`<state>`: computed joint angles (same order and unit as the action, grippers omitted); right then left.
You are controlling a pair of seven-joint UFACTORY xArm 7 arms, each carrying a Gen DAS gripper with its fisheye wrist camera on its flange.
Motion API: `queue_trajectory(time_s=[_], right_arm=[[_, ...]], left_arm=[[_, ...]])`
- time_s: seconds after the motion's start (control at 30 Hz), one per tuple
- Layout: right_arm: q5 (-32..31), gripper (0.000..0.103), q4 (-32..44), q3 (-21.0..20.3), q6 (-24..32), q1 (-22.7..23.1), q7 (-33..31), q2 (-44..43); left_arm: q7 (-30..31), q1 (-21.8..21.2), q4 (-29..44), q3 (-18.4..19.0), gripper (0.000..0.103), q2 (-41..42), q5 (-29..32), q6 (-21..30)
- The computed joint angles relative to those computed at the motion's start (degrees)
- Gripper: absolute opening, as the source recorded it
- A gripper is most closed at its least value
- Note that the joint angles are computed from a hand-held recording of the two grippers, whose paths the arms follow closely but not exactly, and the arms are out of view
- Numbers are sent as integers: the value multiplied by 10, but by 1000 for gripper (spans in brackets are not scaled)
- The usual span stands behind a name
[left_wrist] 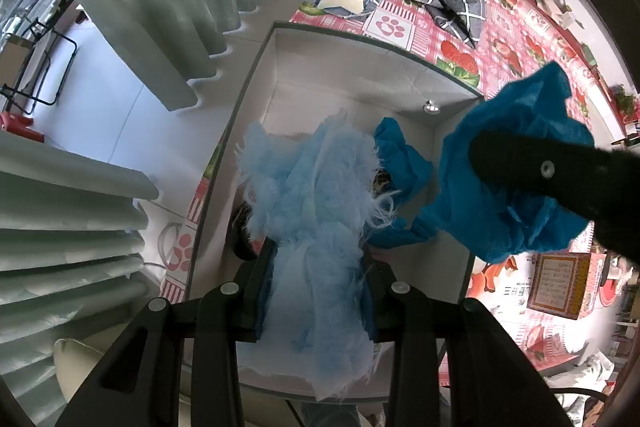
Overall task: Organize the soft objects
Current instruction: 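Open the left tool to drop the fluffy item while the right tool releases the blue cloth, then move both tools toward the polka-dot cloth and pink sponge on the tablecloth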
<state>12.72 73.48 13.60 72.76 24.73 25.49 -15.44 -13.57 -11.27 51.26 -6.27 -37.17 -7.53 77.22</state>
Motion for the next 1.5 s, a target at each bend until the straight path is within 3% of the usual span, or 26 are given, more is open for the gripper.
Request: queue_trajectory(time_s=[0.07, 0.17, 0.2, 0.3, 0.43, 0.73, 1.0, 1.27, 1.5], right_arm=[[0, 31, 1, 0, -9, 1, -3, 0], [12, 33, 3, -3, -14, 3, -13, 3], [13, 43, 2, -4, -15, 3, -16, 3], [7, 75, -4, -4, -22, 0, -15, -6], [22, 79, -13, -19, -13, -8, -21, -22], [38, 79, -39, -80, 78, -68, -50, -104], [10, 79, -42, -156, 157, -170, -88, -146], [28, 79, -22, -220, 190, -257, -174, -48], [59, 79, -48, -223, 209, -304, -233, 10]], left_arm=[[2, -1, -3, 2, 48, -5, -1, -4], [4, -1, -5, 4, 72, -10, -6, -9], [4, -2, -5, 4, 79, -12, -8, -11], [0, -1, -9, 9, 86, -18, -18, -21], [-5, -1, -10, 9, 103, -15, -25, -25], [-3, -28, 41, -9, 103, 10, -42, -17], [1, -77, 124, -55, 103, 86, -52, -23], [-15, -133, 215, -97, 103, 225, -40, -8], [-31, -178, 292, -111, 103, 355, 39, 21]])
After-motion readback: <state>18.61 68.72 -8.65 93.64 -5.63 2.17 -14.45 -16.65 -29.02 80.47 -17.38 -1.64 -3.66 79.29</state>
